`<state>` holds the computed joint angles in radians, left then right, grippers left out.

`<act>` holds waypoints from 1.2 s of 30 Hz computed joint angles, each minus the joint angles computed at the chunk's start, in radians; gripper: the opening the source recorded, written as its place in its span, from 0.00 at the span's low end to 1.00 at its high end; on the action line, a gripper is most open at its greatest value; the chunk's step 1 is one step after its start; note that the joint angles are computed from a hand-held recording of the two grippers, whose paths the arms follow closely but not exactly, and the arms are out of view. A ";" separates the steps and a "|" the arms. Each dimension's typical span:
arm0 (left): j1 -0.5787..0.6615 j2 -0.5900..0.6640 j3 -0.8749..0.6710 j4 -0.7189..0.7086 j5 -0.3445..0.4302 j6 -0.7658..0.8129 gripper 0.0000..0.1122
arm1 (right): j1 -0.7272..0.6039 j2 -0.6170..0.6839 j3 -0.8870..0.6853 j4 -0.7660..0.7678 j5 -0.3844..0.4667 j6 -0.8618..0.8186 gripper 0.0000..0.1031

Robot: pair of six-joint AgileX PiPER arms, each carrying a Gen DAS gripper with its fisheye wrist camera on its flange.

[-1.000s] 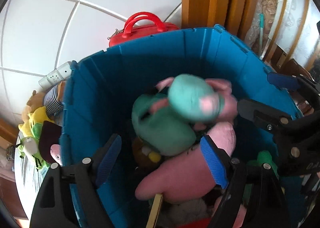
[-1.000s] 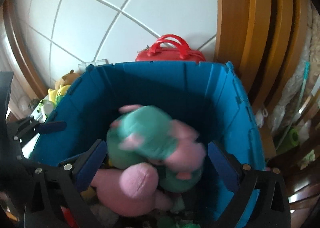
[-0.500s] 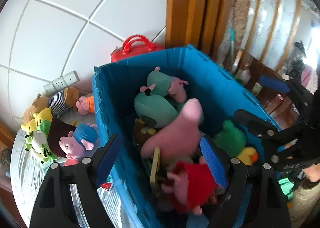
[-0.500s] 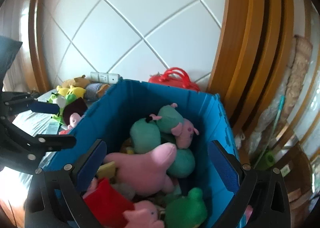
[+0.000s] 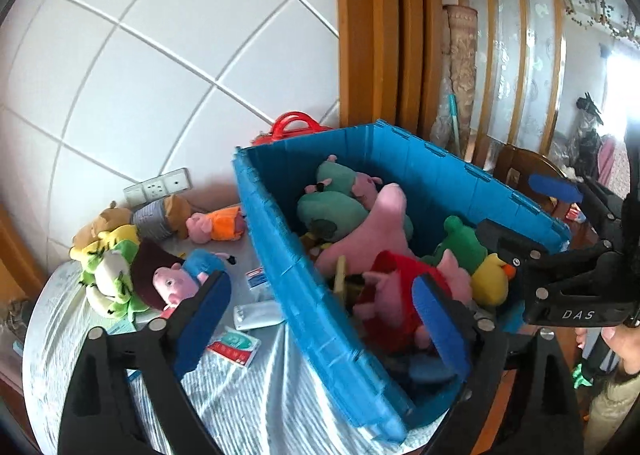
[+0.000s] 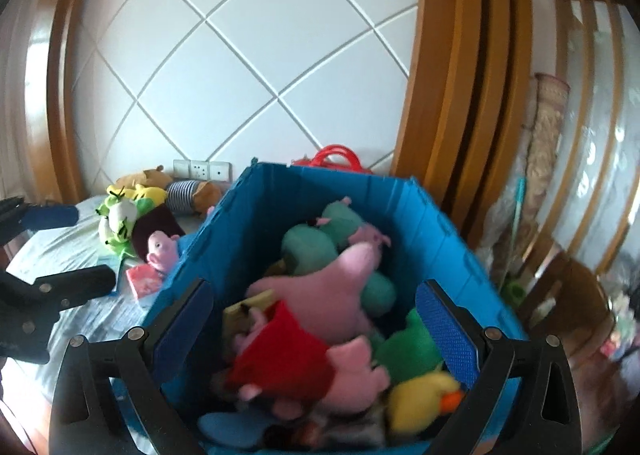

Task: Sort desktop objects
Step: 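Move both tools back over the green frog plushes on the bed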

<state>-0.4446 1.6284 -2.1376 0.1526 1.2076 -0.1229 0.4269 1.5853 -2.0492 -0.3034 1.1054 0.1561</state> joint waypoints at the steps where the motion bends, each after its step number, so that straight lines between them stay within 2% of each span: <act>1: 0.007 -0.052 0.086 0.006 -0.046 -0.002 0.84 | 0.034 -0.014 0.027 -0.041 0.005 0.045 0.99; 6: 0.068 -0.206 0.318 -0.041 -0.149 0.034 0.86 | 0.243 -0.071 0.170 -0.330 0.047 0.297 0.99; 8: 0.086 -0.236 0.368 -0.047 -0.166 0.027 0.86 | 0.293 -0.087 0.210 -0.381 0.059 0.358 0.99; 12: 0.121 -0.278 0.449 -0.058 -0.186 0.006 0.86 | 0.316 -0.110 0.266 -0.374 0.033 0.409 0.99; 16: 0.127 -0.299 0.506 -0.019 -0.195 -0.059 0.86 | 0.306 -0.121 0.313 -0.332 -0.036 0.412 0.99; 28: 0.132 -0.304 0.559 0.199 -0.157 -0.347 0.86 | 0.196 -0.003 0.242 -0.054 -0.201 0.197 0.99; 33: 0.230 -0.331 0.603 0.186 -0.160 -0.354 0.86 | 0.184 0.063 0.176 0.041 -0.232 0.147 0.99; 36: 0.314 -0.336 0.617 0.155 -0.178 -0.313 0.86 | 0.207 0.116 0.110 0.040 -0.226 0.147 0.99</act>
<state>-0.1303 1.2924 -1.5209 0.3080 1.0300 -0.4358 0.6343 1.7013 -1.9392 -0.2630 0.8798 0.3032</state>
